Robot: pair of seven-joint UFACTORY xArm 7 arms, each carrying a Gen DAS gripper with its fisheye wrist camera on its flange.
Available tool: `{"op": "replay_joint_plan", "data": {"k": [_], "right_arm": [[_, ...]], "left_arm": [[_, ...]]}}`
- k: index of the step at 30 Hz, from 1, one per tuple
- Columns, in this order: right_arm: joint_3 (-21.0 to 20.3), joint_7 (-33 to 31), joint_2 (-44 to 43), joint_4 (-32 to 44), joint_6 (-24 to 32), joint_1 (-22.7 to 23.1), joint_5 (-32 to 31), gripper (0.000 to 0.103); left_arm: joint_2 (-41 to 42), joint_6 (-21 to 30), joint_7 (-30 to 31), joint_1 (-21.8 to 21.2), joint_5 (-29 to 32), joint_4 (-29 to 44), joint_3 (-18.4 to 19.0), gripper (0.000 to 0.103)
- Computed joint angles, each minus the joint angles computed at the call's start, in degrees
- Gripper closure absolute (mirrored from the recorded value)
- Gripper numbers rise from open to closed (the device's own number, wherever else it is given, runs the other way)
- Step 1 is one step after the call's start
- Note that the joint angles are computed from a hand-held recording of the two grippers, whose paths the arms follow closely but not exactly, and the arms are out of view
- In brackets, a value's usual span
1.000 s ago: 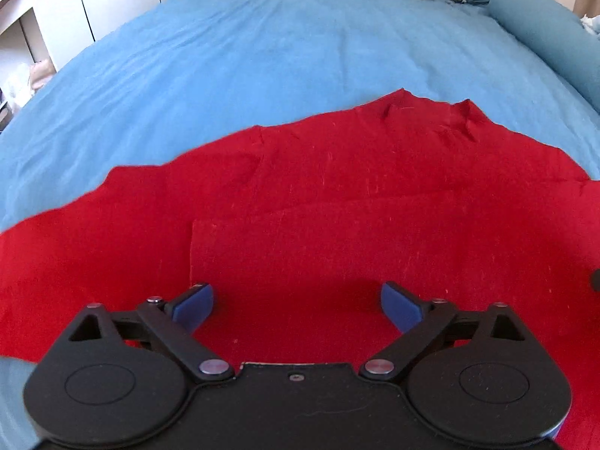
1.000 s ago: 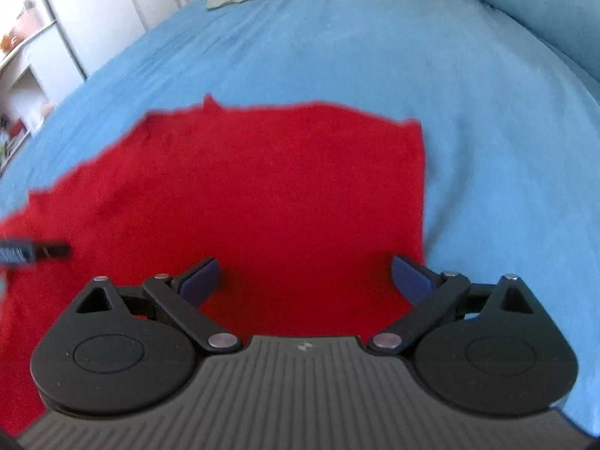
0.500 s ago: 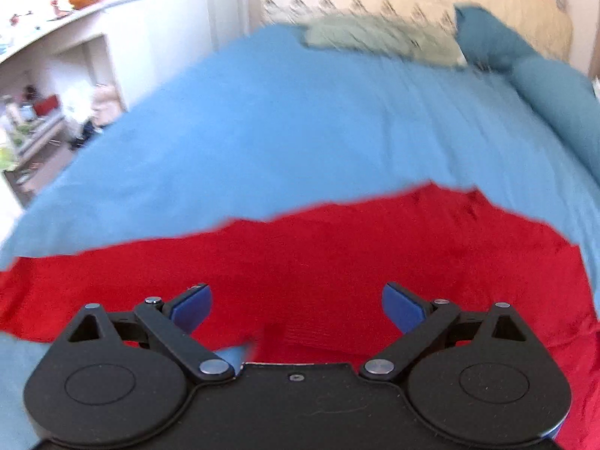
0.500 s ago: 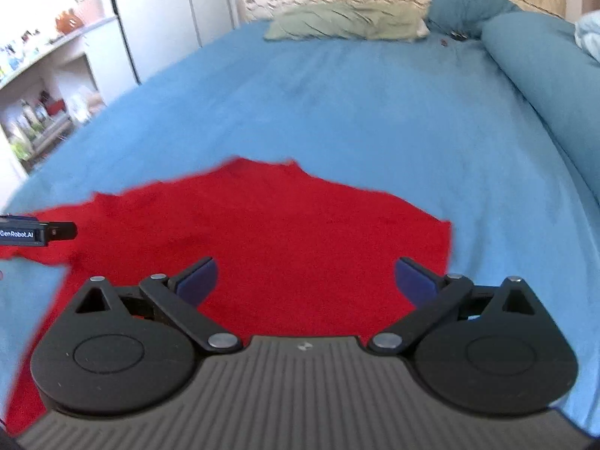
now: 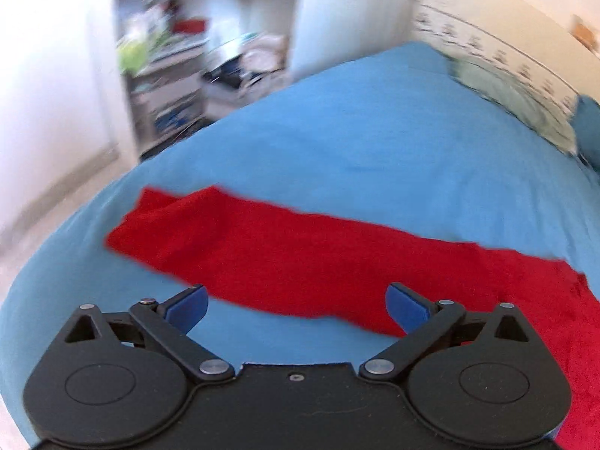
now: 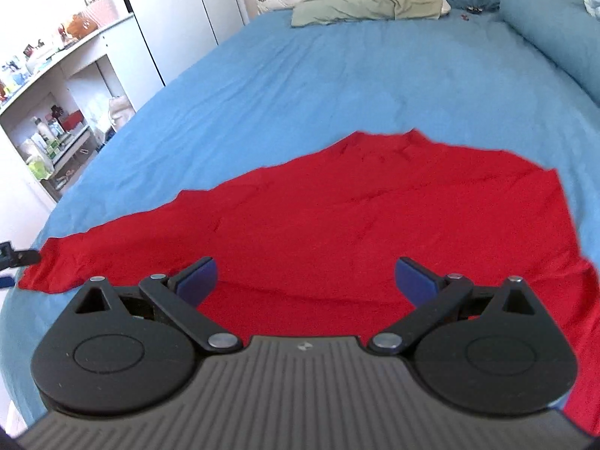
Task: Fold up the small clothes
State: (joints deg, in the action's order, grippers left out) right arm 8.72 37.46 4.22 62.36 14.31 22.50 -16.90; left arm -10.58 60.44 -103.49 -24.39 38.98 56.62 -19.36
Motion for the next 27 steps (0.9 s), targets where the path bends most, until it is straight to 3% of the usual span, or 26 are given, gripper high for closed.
{"op": "replay_joint_plan", "data": {"k": [3,8,11,17,18,23,27], "right_arm": [[-0.62,9.35,3.91,4.37,3.24,3.29,-6.41,0.0],[-2.56,18.0,8.28,9.42,6.37,8.0,-11.49,0.0],[-3.2,20.13,9.15,10.41,7.72,9.46,-13.54,0.0],[-3.46,23.28,10.31,12.23,10.92,11.39,-16.7,0.0],[-3.5,23.64,10.39,12.3,11.05,11.4,-16.93,0.0],[-3.79,26.0,10.65,12.6,11.46,11.5,-17.92,0.0],[-4.22,27.94,9.97,11.32,10.19,10.87,-18.91,0.0]], "left_arm": [[-6.54,-4.05,-0.68,1.61,-3.03,-8.0,2.16,0.008],[-11.53,-10.69,0.69,6.12,-5.46,-15.82,3.15,0.025],[-12.69,-12.98,1.1,8.89,-6.24,-18.34,2.72,0.037],[-12.34,-14.83,1.89,12.61,-5.26,-19.04,0.62,0.042],[-11.91,-14.85,2.44,13.04,-4.75,-18.92,0.68,0.047],[-11.04,-14.68,3.39,13.73,-4.49,-18.26,1.23,0.092],[-8.87,-11.12,4.78,13.63,-3.72,-14.92,0.52,0.097]]}}
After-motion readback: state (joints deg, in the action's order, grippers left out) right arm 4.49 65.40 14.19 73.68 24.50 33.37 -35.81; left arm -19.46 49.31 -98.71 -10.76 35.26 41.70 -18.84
